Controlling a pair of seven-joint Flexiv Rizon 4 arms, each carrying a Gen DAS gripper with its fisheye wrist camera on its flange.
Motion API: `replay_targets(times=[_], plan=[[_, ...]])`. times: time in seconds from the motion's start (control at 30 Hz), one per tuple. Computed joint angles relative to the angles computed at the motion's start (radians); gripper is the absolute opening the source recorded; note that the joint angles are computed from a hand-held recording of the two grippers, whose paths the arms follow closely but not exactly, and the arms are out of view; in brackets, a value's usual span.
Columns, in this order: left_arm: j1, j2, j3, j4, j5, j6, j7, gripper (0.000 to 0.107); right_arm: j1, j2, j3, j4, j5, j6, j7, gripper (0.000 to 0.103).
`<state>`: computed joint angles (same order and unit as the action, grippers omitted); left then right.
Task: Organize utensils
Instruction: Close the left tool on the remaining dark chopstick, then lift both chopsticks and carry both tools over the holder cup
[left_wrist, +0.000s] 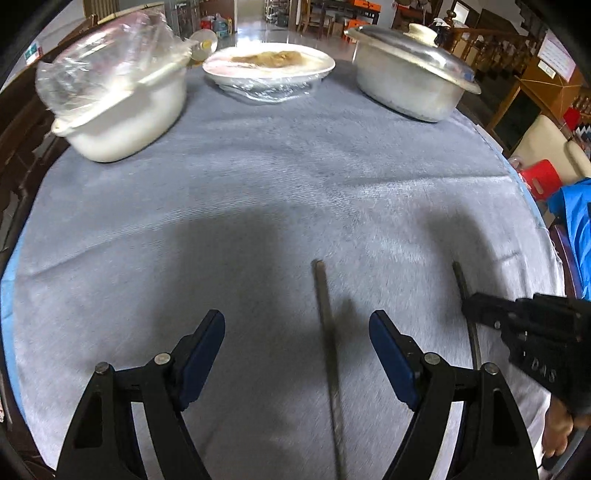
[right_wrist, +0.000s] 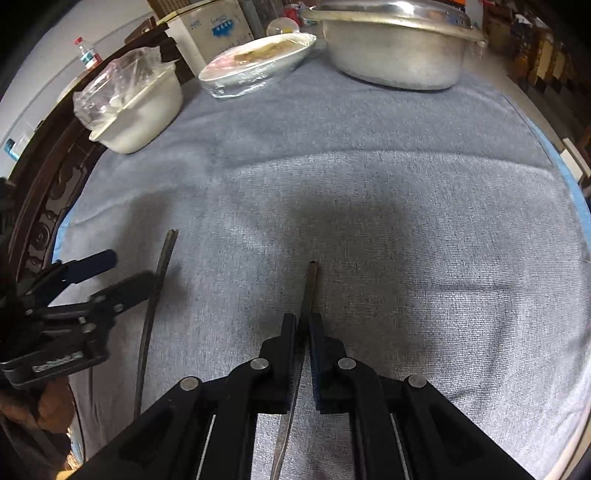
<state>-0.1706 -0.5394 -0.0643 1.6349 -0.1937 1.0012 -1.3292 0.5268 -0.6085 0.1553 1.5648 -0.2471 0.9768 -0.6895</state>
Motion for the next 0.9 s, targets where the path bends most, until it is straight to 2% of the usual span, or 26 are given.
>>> replay_targets(times=[0.07, 0.1, 0.17, 0.2, 0.27, 0.3, 0.47, 0.6, 0.77, 0.9], plan=[[-0.001, -0.021, -0.006, -0.029, -0.005, -0.032, -0.001, 0.064, 0.002, -0.006, -0.003, -0.011, 0.000, -0.006, 0.005, 0.017], [-0.008, -0.033, 0.000, -0.048, 0.003, -0.056, -0.011, 0.061, 0.003, -0.008, -0.003, -0.013, -0.002, -0.002, 0.002, 0.019], [-0.026, -0.034, 0.017, -0.048, 0.036, -0.021, -0.023, 0.049, 0.016, -0.012, -0.016, -0.013, -0.026, 0.007, 0.002, 0.022], [-0.031, -0.034, 0.019, -0.048, 0.048, -0.012, -0.024, 0.043, 0.026, -0.012, -0.027, -0.008, -0.045, 0.012, 0.006, 0.021], [-0.040, -0.034, 0.028, -0.049, 0.071, 0.000, -0.027, 0.014, 0.040, -0.008, -0.040, -0.001, -0.074, -0.001, 0.013, 0.008], [-0.051, -0.033, 0.044, -0.051, 0.094, 0.004, -0.042, 0.008, 0.041, -0.001, -0.041, 0.011, -0.080, 0.009, 0.020, 0.007], [-0.015, -0.002, 0.025, 0.003, 0.055, 0.016, -0.041, 0.006, 0.045, 0.061, -0.053, 0.122, -0.111, 0.091, 0.086, 0.007], [0.014, 0.056, 0.022, 0.092, 0.029, 0.060, -0.040, 0.006, 0.073, 0.117, -0.098, 0.212, -0.195, 0.189, 0.200, 0.007], [0.031, 0.169, 0.039, 0.235, 0.022, 0.174, -0.060, 0.005, 0.119, 0.215, -0.189, 0.338, -0.389, 0.296, 0.408, 0.007], [0.009, 0.257, 0.089, 0.317, 0.096, 0.260, -0.128, 0.006, 0.148, 0.294, -0.260, 0.423, -0.614, 0.360, 0.617, 0.007]])
